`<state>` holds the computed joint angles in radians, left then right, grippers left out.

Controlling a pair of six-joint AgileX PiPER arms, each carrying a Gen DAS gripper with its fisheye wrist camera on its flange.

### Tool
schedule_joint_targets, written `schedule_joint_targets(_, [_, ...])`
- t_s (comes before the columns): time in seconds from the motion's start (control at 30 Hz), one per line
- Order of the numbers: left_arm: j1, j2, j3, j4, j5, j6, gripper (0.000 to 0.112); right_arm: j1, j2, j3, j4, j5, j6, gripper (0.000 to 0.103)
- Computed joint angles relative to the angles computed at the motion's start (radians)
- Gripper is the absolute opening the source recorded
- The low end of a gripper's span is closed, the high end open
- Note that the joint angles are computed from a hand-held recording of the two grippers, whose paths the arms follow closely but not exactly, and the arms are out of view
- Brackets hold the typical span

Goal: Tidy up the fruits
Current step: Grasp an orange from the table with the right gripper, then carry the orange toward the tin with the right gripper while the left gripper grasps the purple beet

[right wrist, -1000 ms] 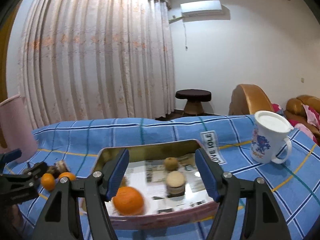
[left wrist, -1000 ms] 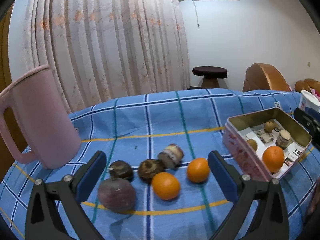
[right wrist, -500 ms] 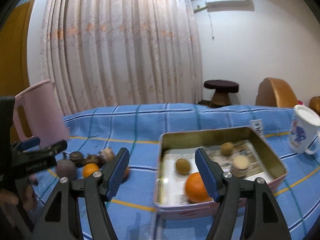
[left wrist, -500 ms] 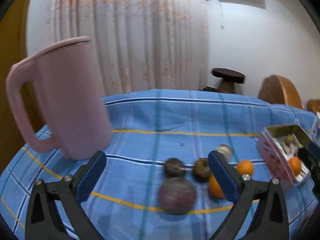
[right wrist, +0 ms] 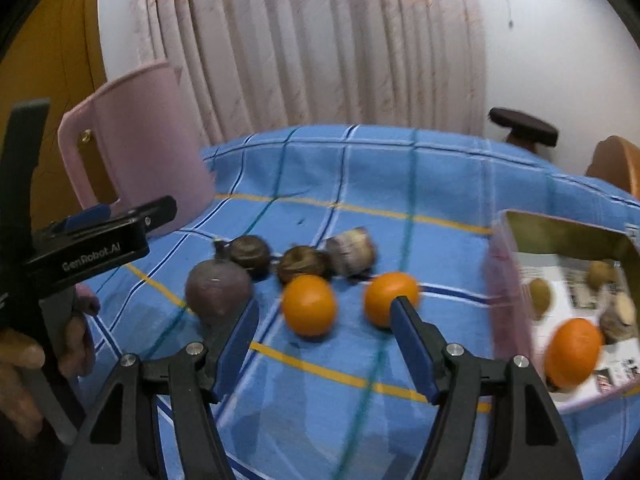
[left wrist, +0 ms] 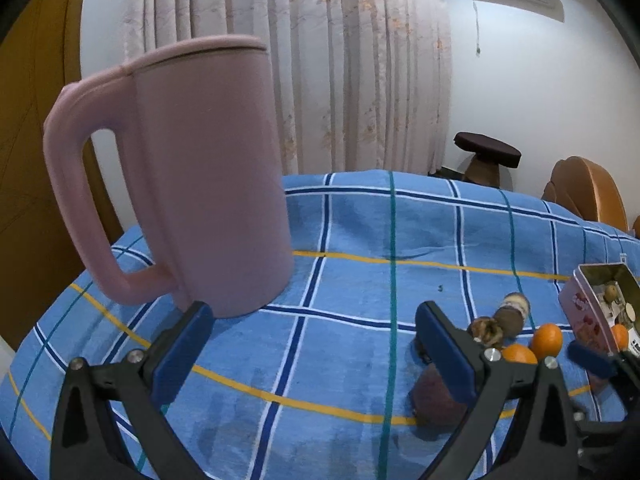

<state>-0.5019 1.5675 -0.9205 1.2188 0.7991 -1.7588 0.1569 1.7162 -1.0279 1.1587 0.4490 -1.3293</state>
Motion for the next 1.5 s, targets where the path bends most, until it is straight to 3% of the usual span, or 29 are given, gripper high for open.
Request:
schedule_joint_targets(0.3, [-0.002,0.002,-0.009,-0.013,0.008,0.027,0.103,0.129,0.084,-0.107,-0.357,-0.078,0.341,0.055])
schedule_joint_targets(0.37, [-0.001,0.0,-0.008,-0.012,0.004,0.028,0.103,0.117,0.101,-0.129,-0.372,-0.05,0.37,0.055])
schedule_joint_targets(0.43, [-0.002,-0.003,-0.004,-0.008,0.004,0.024,0.103,0.094,0.147,-0.184,-0.426,0.028,0.43,0.046])
schedule_joint_targets(0.5, [-0.003,-0.001,-0.003,-0.006,0.002,0.021,0.103,0.07,0.148,-0.197,-0.411,0.068,0.419,0.04])
schedule_joint_targets(0.63, [-0.013,0.006,-0.005,-0.004,-0.012,0.034,0.103,0.049,0.138,-0.183,-0.352,0.09,0.36,0.037])
schedule_joint_targets(0.7, [-0.025,0.0,0.001,0.021,-0.021,0.028,0.103,0.025,0.107,-0.143,-0.23,0.113,0.235,0.037])
schedule_joint_targets(0.9, [-0.034,-0.026,0.03,0.076,-0.133,0.01,0.103,-0.069,-0.071,0.035,0.099,0.064,-0.109,0.037])
schedule_joint_targets(1.03, [-0.041,0.04,-0.03,-0.041,-0.19,0.131,0.099,-0.136,-0.135,0.095,0.245,0.023,-0.262,0.037])
schedule_joint_targets(1.17, [-0.061,0.115,-0.09,-0.103,-0.167,0.201,0.082,-0.197,-0.128,0.076,0.225,0.062,-0.24,0.037])
schedule_joint_targets(1.37, [-0.052,0.152,-0.128,-0.185,-0.199,0.302,0.076,-0.199,-0.097,0.043,0.132,0.093,-0.138,0.037])
schedule_joint_targets(1.43, [-0.052,0.151,-0.125,-0.193,-0.218,0.32,0.069,-0.188,-0.087,0.039,0.119,0.091,-0.124,0.037])
schedule_joint_targets(1.5, [-0.051,0.143,-0.117,-0.202,-0.256,0.351,0.053,-0.179,-0.075,0.035,0.116,0.09,-0.113,0.037])
